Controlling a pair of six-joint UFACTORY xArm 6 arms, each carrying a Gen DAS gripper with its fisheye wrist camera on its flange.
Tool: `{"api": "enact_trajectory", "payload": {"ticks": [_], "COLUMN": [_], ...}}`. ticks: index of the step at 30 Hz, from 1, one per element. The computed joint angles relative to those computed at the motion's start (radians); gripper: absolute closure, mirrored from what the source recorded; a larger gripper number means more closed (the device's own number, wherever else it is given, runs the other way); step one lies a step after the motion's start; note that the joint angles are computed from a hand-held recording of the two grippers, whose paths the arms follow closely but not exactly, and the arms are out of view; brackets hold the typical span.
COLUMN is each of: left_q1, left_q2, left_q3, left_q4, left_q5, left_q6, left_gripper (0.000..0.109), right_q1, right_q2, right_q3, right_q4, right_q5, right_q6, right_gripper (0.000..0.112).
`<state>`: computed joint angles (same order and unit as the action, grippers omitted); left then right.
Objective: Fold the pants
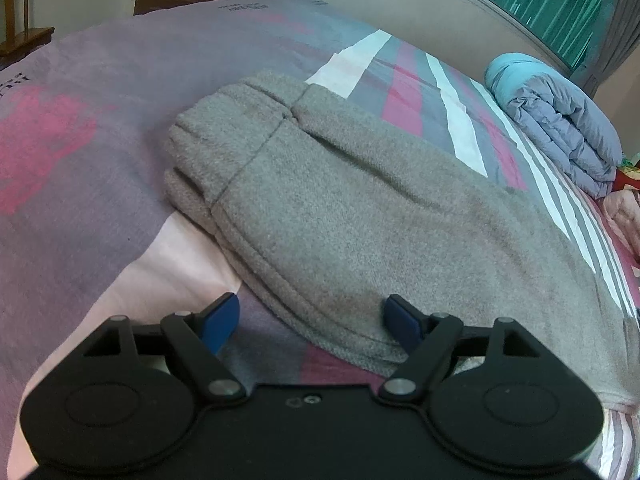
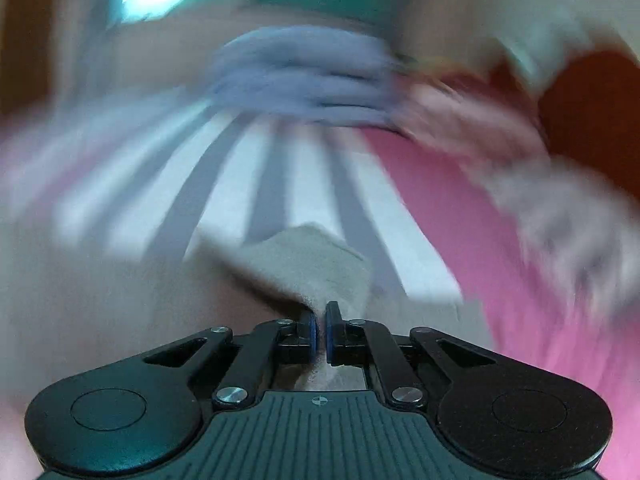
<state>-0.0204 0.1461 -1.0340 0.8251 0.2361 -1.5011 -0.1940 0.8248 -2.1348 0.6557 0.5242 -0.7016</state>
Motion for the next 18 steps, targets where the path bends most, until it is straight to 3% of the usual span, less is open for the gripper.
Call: {"api": "enact_trajectory", "payload": {"ticks": [3,5,8,15,18], "left_q1": [-0.004,-0.008,-0.01,-0.012,-0.01], "left_q2": [0.003,0.005,0.004,0.007,0.005], "left_q3": [-0.005,-0.009,-0.011,-0.014,-0.01], "left_q4": [0.022,0.015,-0.018,0.026,0.031], "left_q5": [0.008,0.019,0.026,0.027,0.024], "left_q6": [-0.02,-0.013,0.018,-0.03,-0.033], "left_gripper": [0.034,0.034,0.034,0.034,0.034], "right_q1": [-0.106,-0.155,-0.189,-0.214,-0.221], "right_q2": [-0.033,-0.02,0.008,0.037,-0.006], "right_q3": [0.092,0.14,0.157,0.105,0.152], "right_q4": [0.314,0.432,0.628,0.605,0.619], "right_q5": [0.018,0.088,0.144,0.173,0.135], "right_q6": [0.26,0.356,0.327,0.371,0.378], "right_gripper": [0.108,0.108,0.108,0.108,0.108]}}
